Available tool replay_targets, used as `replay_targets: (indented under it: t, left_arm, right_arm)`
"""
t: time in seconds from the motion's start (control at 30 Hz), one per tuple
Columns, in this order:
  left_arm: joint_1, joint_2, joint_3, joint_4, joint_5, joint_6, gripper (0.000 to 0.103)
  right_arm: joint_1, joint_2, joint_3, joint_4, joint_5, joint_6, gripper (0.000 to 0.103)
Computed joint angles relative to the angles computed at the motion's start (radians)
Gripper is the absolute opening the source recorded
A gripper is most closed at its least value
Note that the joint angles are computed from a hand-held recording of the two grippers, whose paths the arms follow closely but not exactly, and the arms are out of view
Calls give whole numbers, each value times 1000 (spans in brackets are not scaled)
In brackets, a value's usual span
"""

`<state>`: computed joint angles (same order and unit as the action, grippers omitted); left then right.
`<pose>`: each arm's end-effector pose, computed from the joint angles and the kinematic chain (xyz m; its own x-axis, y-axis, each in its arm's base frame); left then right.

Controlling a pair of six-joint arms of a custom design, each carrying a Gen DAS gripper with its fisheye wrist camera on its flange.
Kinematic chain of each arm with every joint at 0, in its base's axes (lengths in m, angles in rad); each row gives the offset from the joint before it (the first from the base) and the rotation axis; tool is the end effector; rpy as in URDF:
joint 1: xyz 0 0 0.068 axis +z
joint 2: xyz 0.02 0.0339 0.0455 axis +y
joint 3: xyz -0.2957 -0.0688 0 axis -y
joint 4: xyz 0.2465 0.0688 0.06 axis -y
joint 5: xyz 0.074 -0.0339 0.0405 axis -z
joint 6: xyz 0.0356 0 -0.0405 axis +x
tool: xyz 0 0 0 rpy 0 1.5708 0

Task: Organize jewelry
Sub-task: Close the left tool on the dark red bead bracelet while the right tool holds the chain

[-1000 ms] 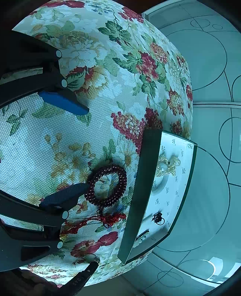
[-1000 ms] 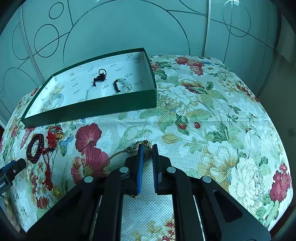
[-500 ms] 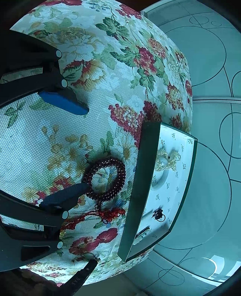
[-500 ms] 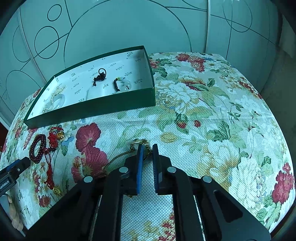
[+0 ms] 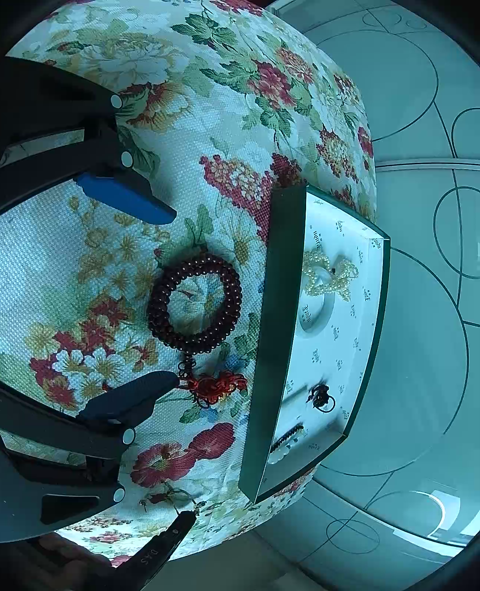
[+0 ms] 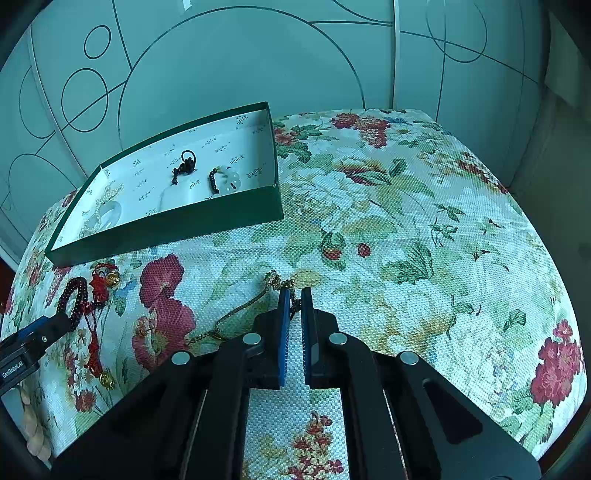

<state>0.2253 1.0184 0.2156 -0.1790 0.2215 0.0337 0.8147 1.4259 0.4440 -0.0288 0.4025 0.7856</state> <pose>0.1379 0.0236 0.1392 -0.8134 -0.1527 -0.5614 -0.0716 0.9839 -0.1639 0.1617 0.1511 0.1440 -0.7834 0.1178 -0.6103 0.0388 0.9892 0.1411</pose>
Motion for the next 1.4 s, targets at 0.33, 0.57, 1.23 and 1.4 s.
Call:
replay_targets:
  t: [0.33, 0.57, 1.23, 1.4]
  left_arm:
    - [-98, 159, 32, 149, -108, -85, 80]
    - [-152, 101, -5, 164, -154, -67, 46]
    - [28, -92, 59, -54, 22, 52, 6]
    - [59, -67, 48, -47, 35, 79, 6]
  right_arm:
    - [-11, -12, -23, 32, -32, -3, 6]
    - [-11, -7, -37, 55, -43, 3, 6]
    - [54, -102, 0, -43, 10, 18, 6]
    - [68, -107, 4, -59, 18, 29, 6]
